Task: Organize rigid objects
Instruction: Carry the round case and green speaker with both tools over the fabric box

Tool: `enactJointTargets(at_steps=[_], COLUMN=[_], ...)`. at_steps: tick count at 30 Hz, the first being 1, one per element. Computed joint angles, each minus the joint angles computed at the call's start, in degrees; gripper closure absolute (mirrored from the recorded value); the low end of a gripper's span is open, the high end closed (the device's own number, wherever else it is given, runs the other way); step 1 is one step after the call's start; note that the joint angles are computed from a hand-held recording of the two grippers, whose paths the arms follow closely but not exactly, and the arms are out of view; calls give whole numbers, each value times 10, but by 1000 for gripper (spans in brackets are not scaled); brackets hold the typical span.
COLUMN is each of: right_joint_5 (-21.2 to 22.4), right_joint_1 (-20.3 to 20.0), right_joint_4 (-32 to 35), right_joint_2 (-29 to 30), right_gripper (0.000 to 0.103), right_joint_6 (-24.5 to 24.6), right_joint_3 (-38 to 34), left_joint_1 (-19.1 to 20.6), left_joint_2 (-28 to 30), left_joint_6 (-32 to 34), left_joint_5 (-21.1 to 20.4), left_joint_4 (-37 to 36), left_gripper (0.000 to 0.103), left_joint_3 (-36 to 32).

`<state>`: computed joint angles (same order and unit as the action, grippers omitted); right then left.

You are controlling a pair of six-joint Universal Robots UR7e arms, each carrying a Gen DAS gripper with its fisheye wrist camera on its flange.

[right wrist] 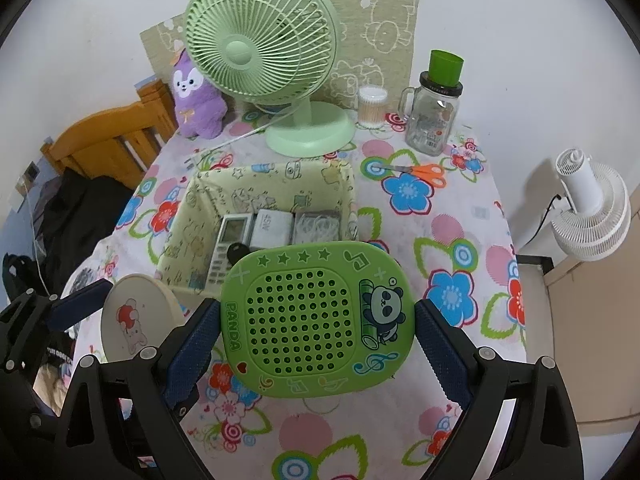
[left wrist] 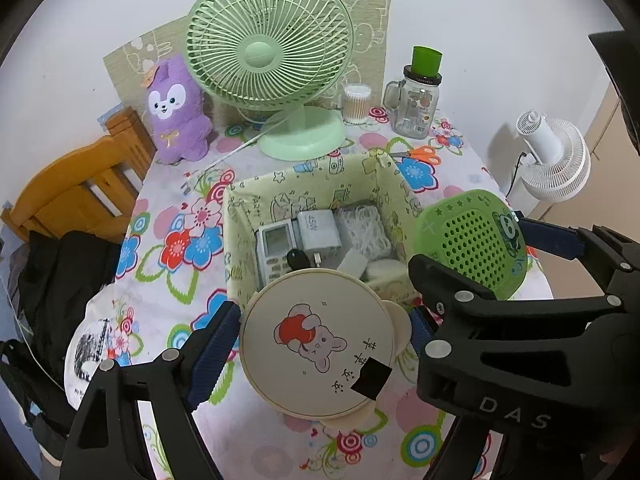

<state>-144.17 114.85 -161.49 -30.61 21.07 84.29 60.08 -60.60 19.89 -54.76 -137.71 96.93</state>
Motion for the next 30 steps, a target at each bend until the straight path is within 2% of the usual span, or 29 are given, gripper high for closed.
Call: enactJointTargets(at_steps=[15, 30], right_joint_5=[18, 31], right_joint_1=[-28, -52], right_joint_4=[28, 65], right_joint_2=[24, 49], right_gripper=[8, 7], right_joint_6=[-25, -24], right_joint_3=[-72, -127], left_joint_1=[19, 43], left_joint_2=[72, 146], left_joint_6=[17, 19], left_joint_5=[-10, -17], left_joint_4=[30, 83], left_gripper=[17, 17], left_joint_3=[-97, -188])
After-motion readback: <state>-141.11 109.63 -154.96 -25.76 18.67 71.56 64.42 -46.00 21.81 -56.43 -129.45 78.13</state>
